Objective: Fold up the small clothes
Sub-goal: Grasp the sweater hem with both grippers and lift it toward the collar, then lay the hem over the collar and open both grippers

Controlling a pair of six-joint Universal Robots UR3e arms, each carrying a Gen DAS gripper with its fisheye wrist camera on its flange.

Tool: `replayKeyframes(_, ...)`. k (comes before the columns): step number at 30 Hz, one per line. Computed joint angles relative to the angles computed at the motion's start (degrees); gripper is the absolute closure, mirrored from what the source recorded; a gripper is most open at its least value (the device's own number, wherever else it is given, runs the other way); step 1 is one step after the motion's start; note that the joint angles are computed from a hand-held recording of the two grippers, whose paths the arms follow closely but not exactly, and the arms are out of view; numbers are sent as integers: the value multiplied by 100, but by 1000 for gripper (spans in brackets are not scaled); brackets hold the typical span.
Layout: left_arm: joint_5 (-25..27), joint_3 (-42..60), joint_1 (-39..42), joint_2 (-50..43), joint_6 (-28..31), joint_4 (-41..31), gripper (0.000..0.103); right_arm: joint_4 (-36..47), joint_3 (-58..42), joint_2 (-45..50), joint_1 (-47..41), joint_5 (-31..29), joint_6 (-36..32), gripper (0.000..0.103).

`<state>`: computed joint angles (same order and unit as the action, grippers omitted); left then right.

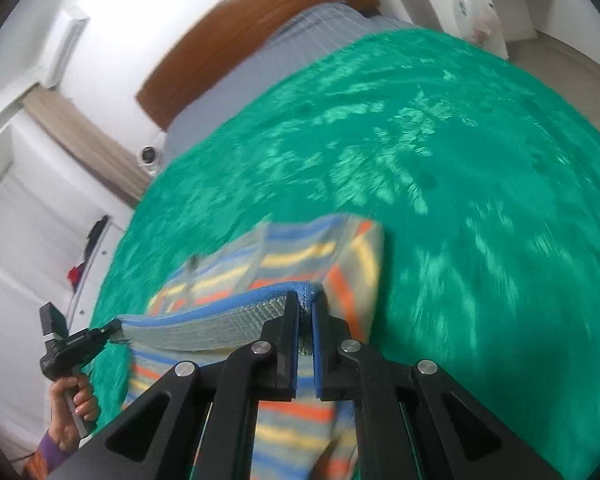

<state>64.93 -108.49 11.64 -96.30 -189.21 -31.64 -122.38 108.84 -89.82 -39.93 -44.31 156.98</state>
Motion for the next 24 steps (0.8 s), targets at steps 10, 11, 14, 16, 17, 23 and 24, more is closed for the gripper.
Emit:
replayKeyframes(10, 221, 391, 345, -499, -354, 466, 41, -884, -744, 1135, 64, -53, 906, 61)
replayKeyframes(11, -19, 196, 485, -193, 58, 309, 41, 22, -1114, 1019, 136, -117, 184, 62)
replayKeyframes(14, -620, 298, 470, 236, 1586, -1063, 41, 2449, -2530, 1322, 759, -709, -1281, 62)
replayKeyframes(16, -752, 962, 101, -139, 2300, -2206, 40, 3249, -3346, 1866, 1250, -1044, -1486, 62)
replayKeyframes(17, -756, 1345, -115, -456, 2424, -2566, 38, 3345, -3796, 2305, 1647, -1229, -1388, 62)
replayKeyframes(23, -134, 2791, -712, -1906, 468, -1374, 38, -622, -3348, 2664, 2346, -1332, 894, 61)
replayKeyframes(24, -381, 2501, -496, -1731, 66, -974, 36, -792, -3230, 2558, 2278, -1186, 986, 61)
